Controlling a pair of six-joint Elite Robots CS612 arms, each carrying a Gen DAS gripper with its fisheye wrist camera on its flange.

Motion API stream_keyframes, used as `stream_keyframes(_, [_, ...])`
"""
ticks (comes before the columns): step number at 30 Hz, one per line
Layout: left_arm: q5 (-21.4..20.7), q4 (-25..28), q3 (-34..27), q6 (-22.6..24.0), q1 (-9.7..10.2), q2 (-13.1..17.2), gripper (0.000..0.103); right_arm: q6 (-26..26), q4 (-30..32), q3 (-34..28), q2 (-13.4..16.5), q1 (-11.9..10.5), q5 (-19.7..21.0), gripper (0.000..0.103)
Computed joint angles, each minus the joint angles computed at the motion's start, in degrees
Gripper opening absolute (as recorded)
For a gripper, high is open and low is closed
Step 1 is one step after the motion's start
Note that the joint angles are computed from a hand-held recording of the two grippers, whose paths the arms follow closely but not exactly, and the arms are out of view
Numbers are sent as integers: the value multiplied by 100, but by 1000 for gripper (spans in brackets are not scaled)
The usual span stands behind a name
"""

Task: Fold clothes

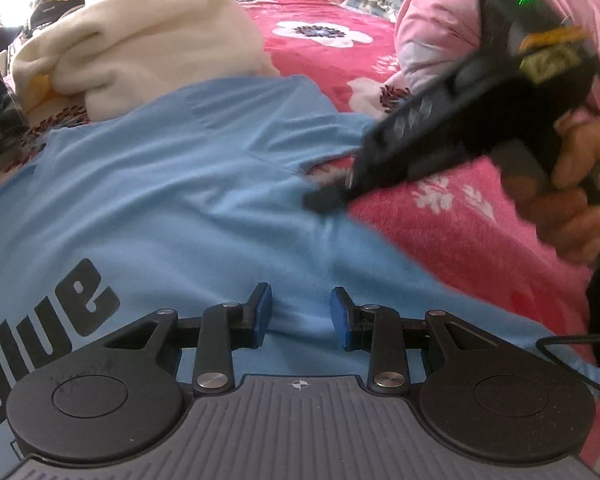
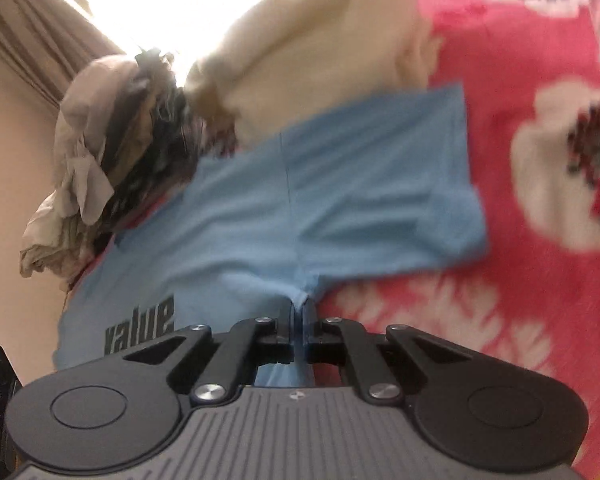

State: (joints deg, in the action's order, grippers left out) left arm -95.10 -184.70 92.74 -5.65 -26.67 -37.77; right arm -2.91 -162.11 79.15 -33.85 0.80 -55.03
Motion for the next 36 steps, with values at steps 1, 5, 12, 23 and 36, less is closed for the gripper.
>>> stream_keyframes(1, [-47,-4,-12,-10,13,7,32,-140,-26,-16,15,31,-190,4])
stream_keyframes(5, [-163,35,-63,15,42,29,32,-563,-171,-48,86,125,-846,3])
stream_keyframes(12, [-99,69,-71,117,22,29,32,156,-727,399,-175,-18,-1328,24])
stream_keyframes(23, [-232,-48,162,276,-81,-169,32,-1554,2347,1106,-1006,-458,-568,30])
stream_keyframes(36, [-1791,333,912,483,-224,-498,32,-2248,2682,1013,-1193,-221,-1433,33])
